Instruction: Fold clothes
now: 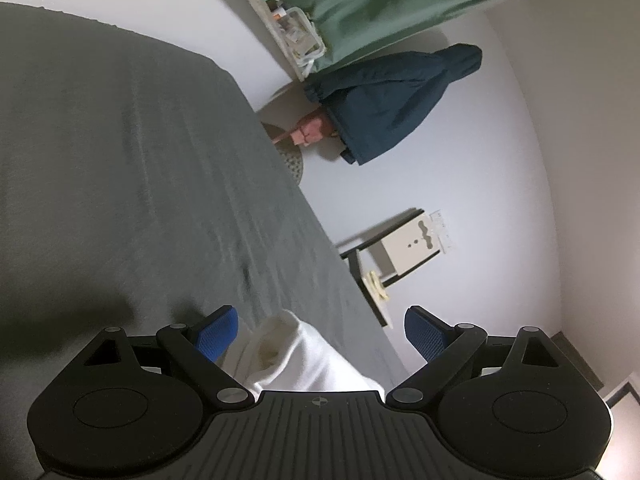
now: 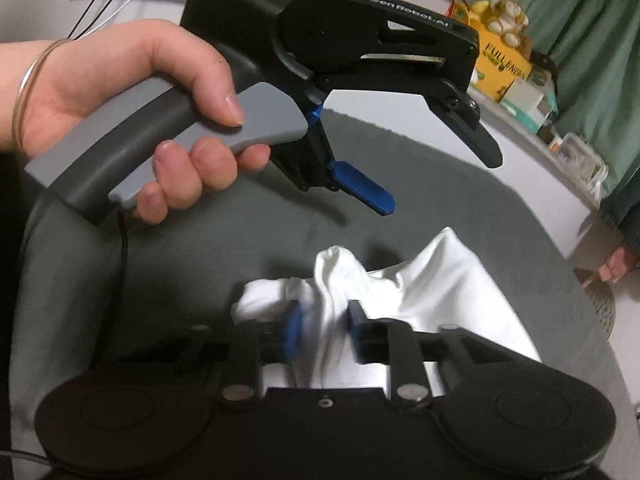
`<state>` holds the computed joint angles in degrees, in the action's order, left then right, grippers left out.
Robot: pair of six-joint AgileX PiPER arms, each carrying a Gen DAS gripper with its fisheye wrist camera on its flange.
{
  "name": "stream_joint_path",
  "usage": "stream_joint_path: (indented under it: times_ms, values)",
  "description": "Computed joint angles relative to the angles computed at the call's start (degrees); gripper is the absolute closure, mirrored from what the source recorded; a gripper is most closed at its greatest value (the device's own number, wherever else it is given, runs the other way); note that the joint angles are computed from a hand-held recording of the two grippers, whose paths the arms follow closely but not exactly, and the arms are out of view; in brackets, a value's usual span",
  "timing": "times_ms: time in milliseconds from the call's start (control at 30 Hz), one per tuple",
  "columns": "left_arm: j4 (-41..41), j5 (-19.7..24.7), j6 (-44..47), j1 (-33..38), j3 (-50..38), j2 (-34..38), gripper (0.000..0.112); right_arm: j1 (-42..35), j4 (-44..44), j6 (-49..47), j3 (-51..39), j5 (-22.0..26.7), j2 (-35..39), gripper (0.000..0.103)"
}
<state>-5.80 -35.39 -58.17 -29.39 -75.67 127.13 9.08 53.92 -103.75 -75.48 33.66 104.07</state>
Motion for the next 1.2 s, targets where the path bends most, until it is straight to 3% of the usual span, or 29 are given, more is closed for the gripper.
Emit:
stream_joint_path:
  times_ms: [167,433,567,633,700,767,900,1033,1133,1200]
  values:
    - [0.08,-5.54,-2.38,0.29,1.25,0.37,0.020,-1.96,4.93,-5.25,2.35,2.38,-2.97,0.084]
    - [-1.68,-5.43,-1.77,0.03,1.23,0.53,0.020,-1.53,2.23,-0.77,1.24,4.36,0.37,0.083]
    - [-0.38,-6.05,-2.58,0.28,1.15,0.80,0.020,-3.16,4.54,-0.46,1.44,6.98,1.05,0.074]
    - [0.62,-7.04,-3.01,0.45,1.18,0.92,0.020,-4.49,5.66,0.57,0.97,9.96,1.34,0.059]
    - [1.08,-8.15,-3.28,0.60,1.22,1.03,0.020,-7.47,9.07,1.44,0.03,16.46,1.69,0.044]
    - [0.55,-9.04,-3.16,0.62,1.55,0.96,0.020,-10.03,12.13,2.33,0.21,19.78,1.55,0.041]
    - [-2.82,-12.08,-2.43,0.32,3.46,0.74,0.020,-13.91,16.83,3.90,0.94,18.18,0.78,0.041]
    - [4.36,-18.35,-9.75,1.52,2.07,3.29,0.020,-16.33,17.69,11.64,-6.31,14.49,5.12,0.040]
    - [15.72,-17.92,-14.46,3.17,-2.63,5.15,0.020,-16.63,14.19,18.86,-14.65,13.41,9.98,0.040]
    - [23.56,-14.83,-16.43,3.91,-6.66,5.93,0.020,-16.42,12.91,19.60,-18.43,12.20,12.19,0.040]
